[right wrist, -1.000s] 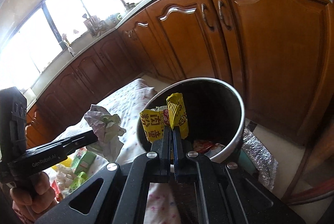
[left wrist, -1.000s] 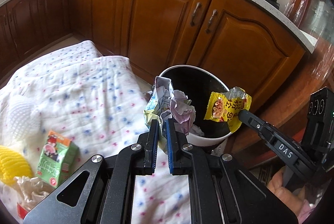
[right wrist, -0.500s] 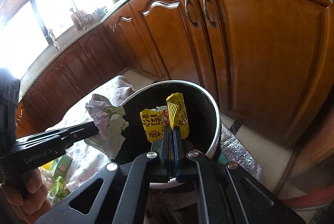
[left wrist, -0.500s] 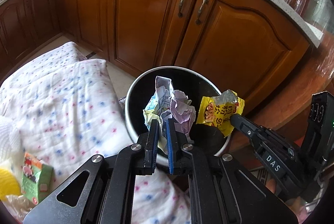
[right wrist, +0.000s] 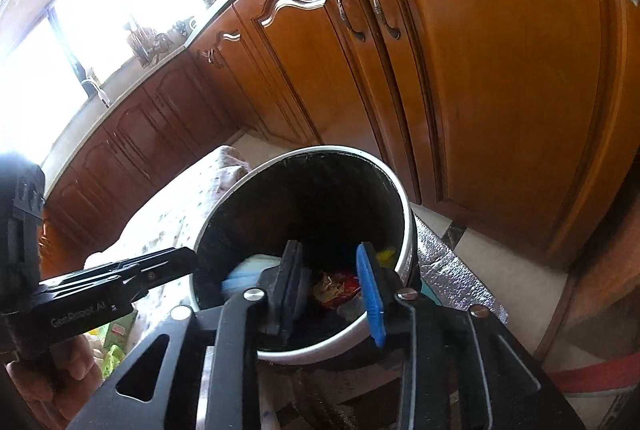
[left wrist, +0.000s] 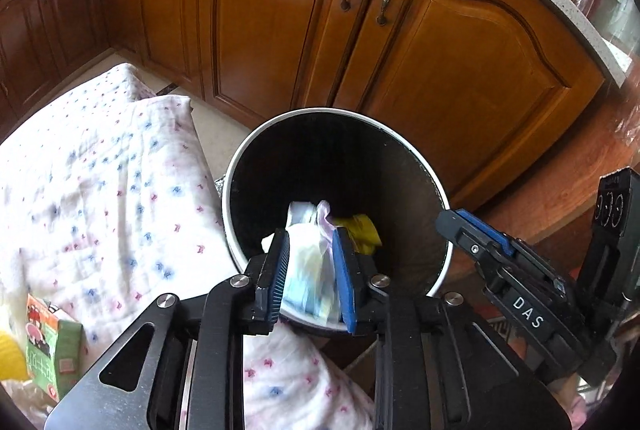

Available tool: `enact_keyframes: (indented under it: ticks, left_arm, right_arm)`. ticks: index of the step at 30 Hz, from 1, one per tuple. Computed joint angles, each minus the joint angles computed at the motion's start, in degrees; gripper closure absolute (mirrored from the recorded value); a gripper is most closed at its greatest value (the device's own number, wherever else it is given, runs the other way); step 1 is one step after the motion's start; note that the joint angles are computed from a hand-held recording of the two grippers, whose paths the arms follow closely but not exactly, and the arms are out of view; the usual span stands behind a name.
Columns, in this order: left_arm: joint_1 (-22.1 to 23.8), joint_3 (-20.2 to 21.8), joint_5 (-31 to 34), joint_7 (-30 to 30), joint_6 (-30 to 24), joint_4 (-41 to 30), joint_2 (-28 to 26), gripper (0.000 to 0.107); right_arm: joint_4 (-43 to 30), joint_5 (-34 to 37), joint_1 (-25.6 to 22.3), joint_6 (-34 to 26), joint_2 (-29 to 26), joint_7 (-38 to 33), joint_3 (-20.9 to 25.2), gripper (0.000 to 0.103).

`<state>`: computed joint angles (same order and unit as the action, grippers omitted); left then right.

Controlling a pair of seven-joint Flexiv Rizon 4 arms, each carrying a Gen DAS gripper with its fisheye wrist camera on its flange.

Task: Collect trash
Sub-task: 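Open both tools to drop the yellow bag and foil wrapper into the bin, then move both tools back to the table toward the green pouch and red carton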

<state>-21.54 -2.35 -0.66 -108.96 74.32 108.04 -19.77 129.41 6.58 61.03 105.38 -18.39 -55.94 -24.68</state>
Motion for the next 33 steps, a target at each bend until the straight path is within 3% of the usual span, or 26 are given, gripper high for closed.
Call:
enact_keyframes:
  ticks: [2,7,11,15,18,25,30,33]
  left_arm:
    - [0.4,-0.5,-0.7,0.3,0.7,0.7,0.2,0.077]
    - [1.2,-1.5,-2.9,1.2,3.8,4.4,2.2,0.075]
    - [0.8,-0.8,-2.9,0.1,6.8,8.6,4.9,0.072]
    - [-1.6,3.2,2.8,-6.0,8.8,13.1,8.9,0.066]
    - [-1.3,4.1,6.5,-10.0,9.7,16.6,12.3,0.065]
    - [2.0,5.0,20.2,-23.2,9.4,24.5,22.5,0.063]
    - [7.0,2.3,23.7,-27.0,8.9,30.1,29.2,0.063]
    - [8.9,2.2,22.2,-26.1,9.6,34.4,33.1,0.063]
  right_arm:
    - [0.6,0.5,0.5,0.7,0.5,0.0,-0.3,0.069]
    - [2.9,4.1,5.2,2.4,2.7,-1.8,-3.2,0.066]
    - [3.8,7.4,8.3,3.9,4.0,-3.6,-4.0,0.05]
    - [3.9,11.6,10.8,6.1,4.4,-6.1,-2.8,0.023]
    - [3.8,14.5,12.3,7.0,4.5,-8.1,-1.5,0.022]
    - [2.7,18.8,9.8,7.9,4.5,-10.4,7.4,0.022]
    - [1.7,20.3,9.0,7.8,4.0,-11.9,11.9,0.022]
    - [1.1,20.3,8.5,7.7,3.5,-12.0,14.1,0.022]
